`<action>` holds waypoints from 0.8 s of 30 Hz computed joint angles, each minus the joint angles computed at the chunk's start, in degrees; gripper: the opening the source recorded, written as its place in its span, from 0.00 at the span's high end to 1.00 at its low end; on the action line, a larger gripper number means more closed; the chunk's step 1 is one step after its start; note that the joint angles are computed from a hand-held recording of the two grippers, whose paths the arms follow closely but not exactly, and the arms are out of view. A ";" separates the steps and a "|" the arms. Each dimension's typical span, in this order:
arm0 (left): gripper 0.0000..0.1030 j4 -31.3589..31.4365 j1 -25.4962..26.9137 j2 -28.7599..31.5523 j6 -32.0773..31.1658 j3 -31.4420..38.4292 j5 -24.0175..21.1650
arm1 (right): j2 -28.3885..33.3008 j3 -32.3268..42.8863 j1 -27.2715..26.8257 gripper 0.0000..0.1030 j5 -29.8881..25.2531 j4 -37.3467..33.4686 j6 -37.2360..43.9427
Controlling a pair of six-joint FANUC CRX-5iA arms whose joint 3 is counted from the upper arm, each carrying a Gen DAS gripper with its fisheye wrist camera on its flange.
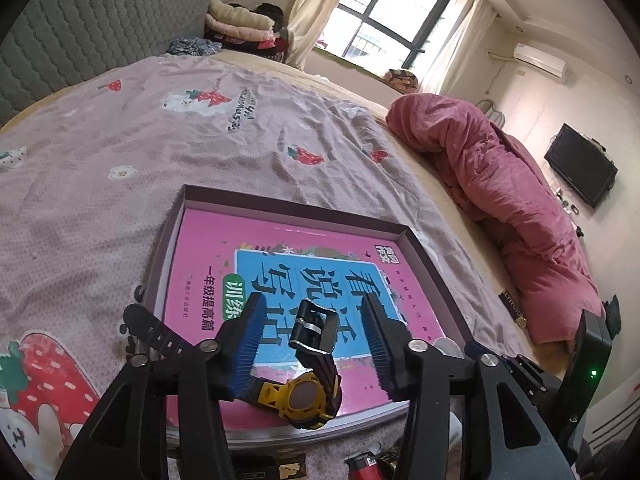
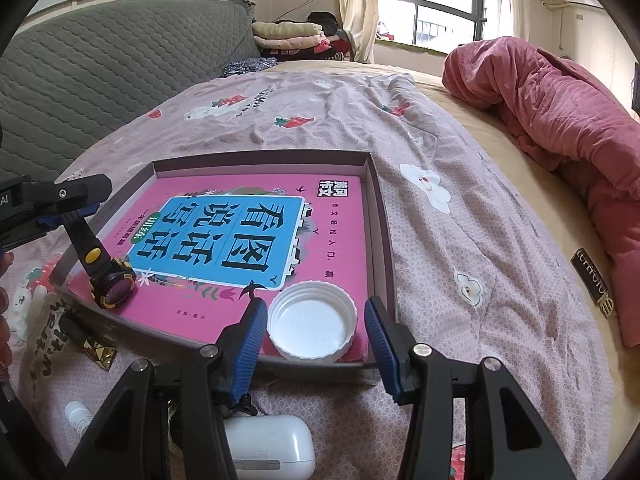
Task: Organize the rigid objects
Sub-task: 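Set the watch on the book with the left tool while the right tool drops the lid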
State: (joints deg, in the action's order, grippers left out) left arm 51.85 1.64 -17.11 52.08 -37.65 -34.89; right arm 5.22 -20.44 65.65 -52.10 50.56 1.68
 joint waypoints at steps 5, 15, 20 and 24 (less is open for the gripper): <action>0.41 -0.24 0.70 -0.91 0.54 -0.37 0.28 | -0.83 -0.99 -0.36 0.45 1.35 0.84 -1.81; 0.38 -1.26 1.18 -1.79 1.14 -0.59 0.40 | -1.61 -1.94 -0.58 0.45 2.45 2.78 -3.60; 0.34 -3.40 1.06 -2.35 1.99 -0.45 0.22 | -2.37 -2.90 -0.75 0.42 3.27 4.91 -5.30; 0.30 -4.18 0.84 -2.92 1.66 -0.49 0.25 | -2.89 -3.73 -0.81 0.40 3.53 6.28 -6.75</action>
State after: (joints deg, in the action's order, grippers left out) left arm 47.67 2.48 -20.03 53.74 -38.14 -34.64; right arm 2.33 -24.16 64.85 -48.56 56.84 -5.06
